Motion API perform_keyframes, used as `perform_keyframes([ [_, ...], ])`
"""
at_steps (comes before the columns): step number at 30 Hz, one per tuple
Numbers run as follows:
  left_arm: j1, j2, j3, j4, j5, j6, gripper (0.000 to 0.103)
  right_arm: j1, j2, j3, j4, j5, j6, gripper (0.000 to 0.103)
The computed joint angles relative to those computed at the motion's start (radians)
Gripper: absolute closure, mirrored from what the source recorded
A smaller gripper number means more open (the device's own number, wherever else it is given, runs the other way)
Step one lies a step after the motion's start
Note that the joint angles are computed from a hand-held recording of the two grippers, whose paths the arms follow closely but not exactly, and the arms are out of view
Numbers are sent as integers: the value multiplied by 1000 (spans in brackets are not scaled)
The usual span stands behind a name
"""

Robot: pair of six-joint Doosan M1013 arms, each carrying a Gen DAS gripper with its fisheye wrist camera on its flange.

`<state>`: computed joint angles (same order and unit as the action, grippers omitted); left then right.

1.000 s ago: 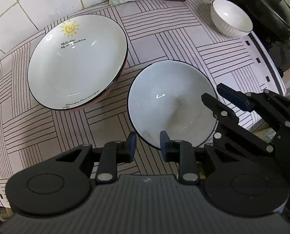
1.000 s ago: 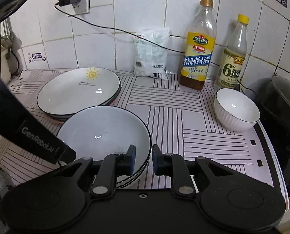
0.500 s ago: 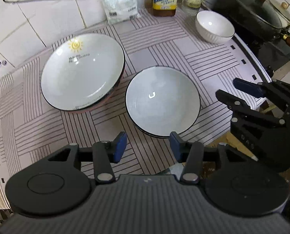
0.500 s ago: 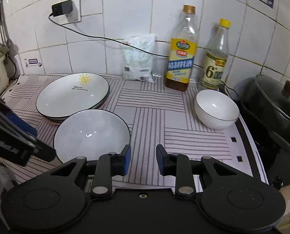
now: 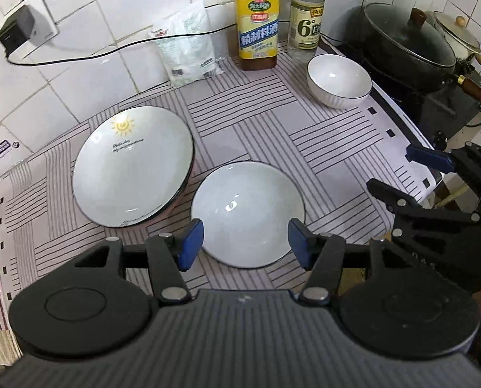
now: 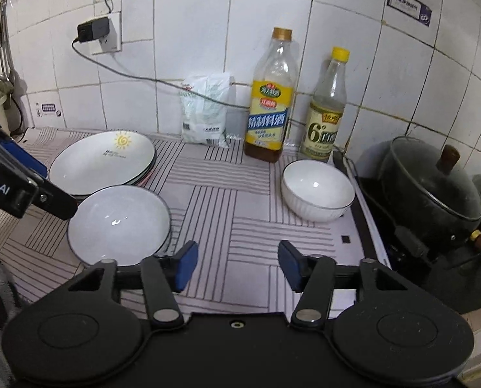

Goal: Organize plates and bowls
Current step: 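Open both grippers and withdraw from the stacked bowls, then move both grippers to the white bowl by the bottles and grasp its rim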

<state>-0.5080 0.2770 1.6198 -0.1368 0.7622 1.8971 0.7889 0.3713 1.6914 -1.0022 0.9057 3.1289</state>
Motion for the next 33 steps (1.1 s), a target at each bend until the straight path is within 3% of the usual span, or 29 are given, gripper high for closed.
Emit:
perform_keyframes([
  [11,-21,66,-63,4,-3,-26,45,-46,-19,105,-210,-136,232,35],
  [13,-26,80,-74,10,-17,-40,36,-54,-14,115,-253,-148,280,33],
  [16,-29,101,-96,3,-31,-61,35,-75,-15,146,-370,-223,393,30],
  [19,-35,125,-123,20,-44,-96,30,-89,-6,161,-482,-241,502,27],
  [22,-43,150,-146,10,-80,-103,22,-109,8,163,-518,-259,538,14],
  [29,-58,243,-238,-103,-63,-96,19,-136,61,129,-410,-213,436,8],
  [33,-68,313,-325,-187,25,-55,24,-157,90,107,-323,-167,403,8],
])
